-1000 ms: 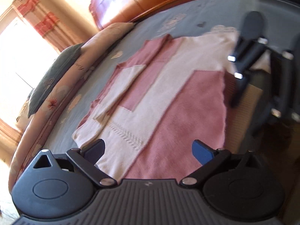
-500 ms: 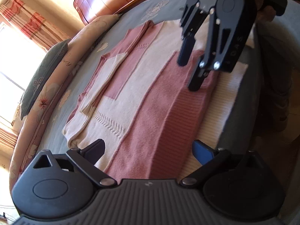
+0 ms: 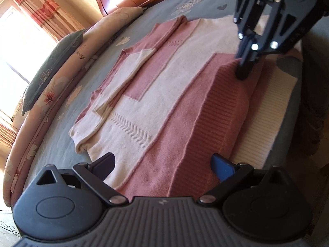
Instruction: Fold clothes
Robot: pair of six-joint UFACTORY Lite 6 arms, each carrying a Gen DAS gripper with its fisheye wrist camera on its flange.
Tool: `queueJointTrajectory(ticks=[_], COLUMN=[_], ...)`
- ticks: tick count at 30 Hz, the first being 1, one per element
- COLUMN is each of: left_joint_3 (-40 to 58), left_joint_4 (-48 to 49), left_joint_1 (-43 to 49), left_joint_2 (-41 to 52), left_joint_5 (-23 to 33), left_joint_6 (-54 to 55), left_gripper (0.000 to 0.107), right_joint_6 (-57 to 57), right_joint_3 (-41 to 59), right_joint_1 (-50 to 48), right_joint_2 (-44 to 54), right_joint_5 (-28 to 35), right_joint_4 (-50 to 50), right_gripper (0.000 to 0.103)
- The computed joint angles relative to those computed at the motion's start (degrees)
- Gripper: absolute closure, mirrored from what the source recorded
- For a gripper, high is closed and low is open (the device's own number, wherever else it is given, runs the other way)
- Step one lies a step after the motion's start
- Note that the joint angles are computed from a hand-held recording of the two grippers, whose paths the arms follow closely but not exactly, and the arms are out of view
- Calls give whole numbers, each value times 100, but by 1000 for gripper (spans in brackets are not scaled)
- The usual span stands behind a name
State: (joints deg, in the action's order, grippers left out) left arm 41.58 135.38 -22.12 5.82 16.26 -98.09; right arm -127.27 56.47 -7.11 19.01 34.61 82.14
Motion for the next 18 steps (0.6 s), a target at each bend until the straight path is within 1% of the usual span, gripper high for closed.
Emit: queueJointTrajectory(ticks=[3, 4, 5, 6, 8, 10, 11, 12, 13, 15, 16, 17, 18], left_joint_3=[70, 40, -10, -78, -312, -528, -622, -715, -798, -931, -951, -956, -951], left_joint_4=[-130, -107, -97, -93, -150, -253, -167, -60, -141, -398, -627, -812, -894], left_joint_1=[6, 1, -12, -35, -143, -251, -276, -332, -464, -754, -940, -1148, -1335], left_joint_2=[-183, -311, -457, -607, -935, -1253, -1373, -1438, -1409, -1306, -1153, -971, -782], left_joint_5=[-105, -177, -266, -340, -413, -518, -653, -736, -683, -548, -374, -155, 54], left_joint_6=[41, -4, -22, -22, 105, 283, 268, 235, 365, 702, 969, 1182, 1289], left_gripper=[8, 8, 8, 8, 8, 8, 8, 8, 8, 14, 24, 32, 33], right_joint_6=[42, 318, 368, 179, -173, -401, -400, -253, -115, -10, 47, 71, 94], right_joint_3=[550, 781, 896, 840, 435, 72, -70, -155, -224, -399, -478, -534, -591], right_joint_1=[267, 358, 420, 407, 136, -155, -313, -478, -609, -736, -700, -710, -719], right_joint_2=[440, 626, 737, 701, 324, -31, -197, -326, -422, -584, -661, -695, -727], right_joint_5=[-559, -793, -1017, -1045, -606, -150, 96, 374, 575, 713, 683, 691, 698], right_joint_4=[698, 647, 773, 1018, 1152, 1156, 1008, 620, 271, -94, -160, -168, -176], right_gripper=[94, 85, 82, 79, 78, 69, 68, 65, 63, 63, 63, 63, 63])
